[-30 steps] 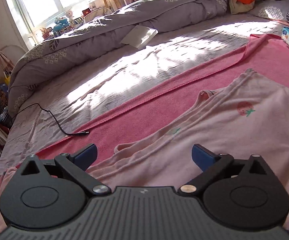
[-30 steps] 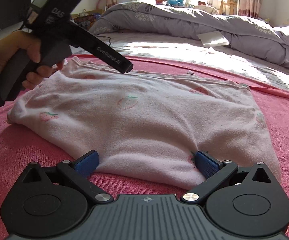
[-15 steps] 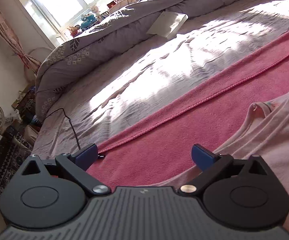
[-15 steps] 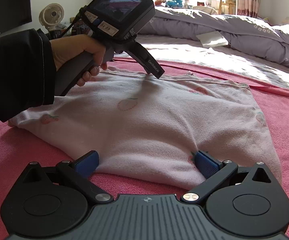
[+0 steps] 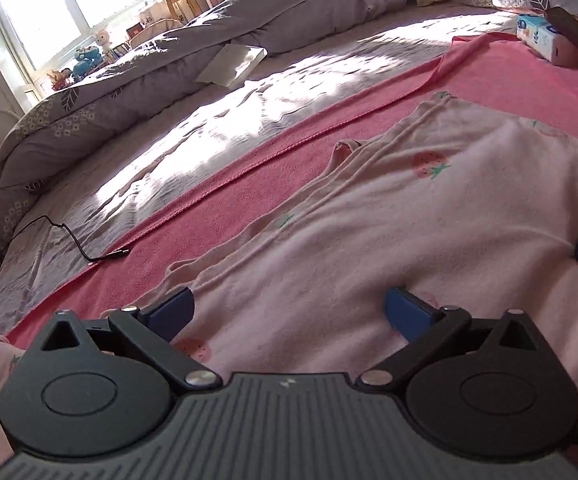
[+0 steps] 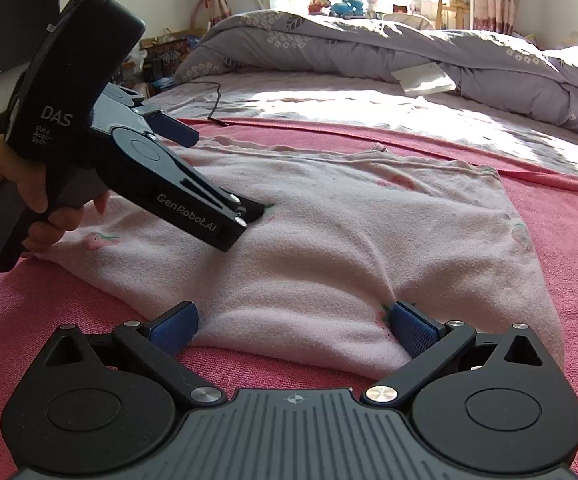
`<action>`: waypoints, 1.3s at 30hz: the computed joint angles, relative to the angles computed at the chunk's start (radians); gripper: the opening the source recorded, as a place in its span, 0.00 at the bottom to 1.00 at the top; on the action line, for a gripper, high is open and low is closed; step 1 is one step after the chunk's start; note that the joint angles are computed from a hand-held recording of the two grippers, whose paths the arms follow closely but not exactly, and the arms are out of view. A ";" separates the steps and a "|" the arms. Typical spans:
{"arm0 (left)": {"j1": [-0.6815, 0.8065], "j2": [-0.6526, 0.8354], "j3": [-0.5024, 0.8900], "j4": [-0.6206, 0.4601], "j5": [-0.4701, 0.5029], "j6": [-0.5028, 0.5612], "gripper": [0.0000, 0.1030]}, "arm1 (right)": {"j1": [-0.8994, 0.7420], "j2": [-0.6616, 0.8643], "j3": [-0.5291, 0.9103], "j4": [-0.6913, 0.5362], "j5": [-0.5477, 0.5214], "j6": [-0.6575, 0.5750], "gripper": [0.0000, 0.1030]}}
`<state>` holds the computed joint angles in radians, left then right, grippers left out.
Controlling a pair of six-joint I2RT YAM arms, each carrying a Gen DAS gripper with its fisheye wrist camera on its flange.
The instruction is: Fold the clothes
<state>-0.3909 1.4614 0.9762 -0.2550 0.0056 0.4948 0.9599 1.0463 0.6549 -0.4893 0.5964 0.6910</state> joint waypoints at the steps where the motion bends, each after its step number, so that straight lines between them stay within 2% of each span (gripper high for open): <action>1: -0.009 0.039 0.027 0.012 -0.014 -0.010 1.00 | 0.000 0.000 0.000 0.001 0.000 0.000 1.00; 5: -0.054 0.197 0.150 0.079 -0.124 -0.059 1.00 | -0.004 -0.002 -0.005 0.011 -0.002 0.001 1.00; 7: -0.090 0.284 0.203 0.147 -0.267 -0.051 1.00 | -0.004 -0.002 -0.006 0.012 -0.002 0.002 1.00; 9: -0.091 0.365 0.272 0.182 -0.283 -0.055 1.00 | -0.004 -0.001 -0.006 0.013 -0.001 0.003 1.00; 11: -0.101 0.437 0.383 0.120 -0.367 -0.133 1.00 | -0.005 -0.001 -0.007 0.014 -0.001 0.004 1.00; 14: -0.096 0.460 0.441 0.044 -0.423 -0.176 0.99 | -0.004 -0.006 -0.012 0.018 0.000 0.005 1.00; 16: -0.069 0.375 0.386 -0.007 -0.316 -0.222 0.96 | -0.005 -0.014 -0.020 0.025 -0.004 0.006 1.00; 21: -0.009 0.045 0.128 -0.062 -0.075 -0.151 0.98 | -0.006 -0.026 -0.029 0.035 -0.008 0.009 1.00; 24: 0.067 -0.102 0.047 -0.191 0.175 -0.135 0.99 | -0.005 -0.031 -0.031 0.037 -0.009 0.013 1.00; 26: 0.091 -0.121 0.029 -0.250 0.263 -0.129 0.99 | -0.005 -0.035 -0.033 0.039 -0.010 0.015 1.00; 27: 0.088 -0.115 0.024 -0.256 0.264 -0.120 1.00 | -0.005 -0.037 -0.034 0.039 -0.010 0.015 1.00; 29: 0.043 -0.065 0.007 -0.201 0.158 -0.097 1.00 | -0.003 -0.037 -0.034 0.039 -0.009 0.017 1.00; 30: 0.060 -0.043 0.012 -0.183 0.202 -0.097 1.00 | -0.002 -0.037 -0.034 0.039 -0.008 0.018 1.00; 32: 0.075 0.050 0.086 -0.163 0.215 -0.192 1.00 | -0.001 -0.039 -0.035 0.040 -0.008 0.020 1.00; 34: 0.077 0.130 0.157 -0.149 0.211 -0.232 1.00 | -0.002 -0.041 -0.037 0.043 -0.009 0.020 1.00; 39: 0.025 0.346 0.366 -0.114 0.049 -0.334 1.00 | -0.006 -0.041 -0.042 0.053 -0.010 0.017 1.00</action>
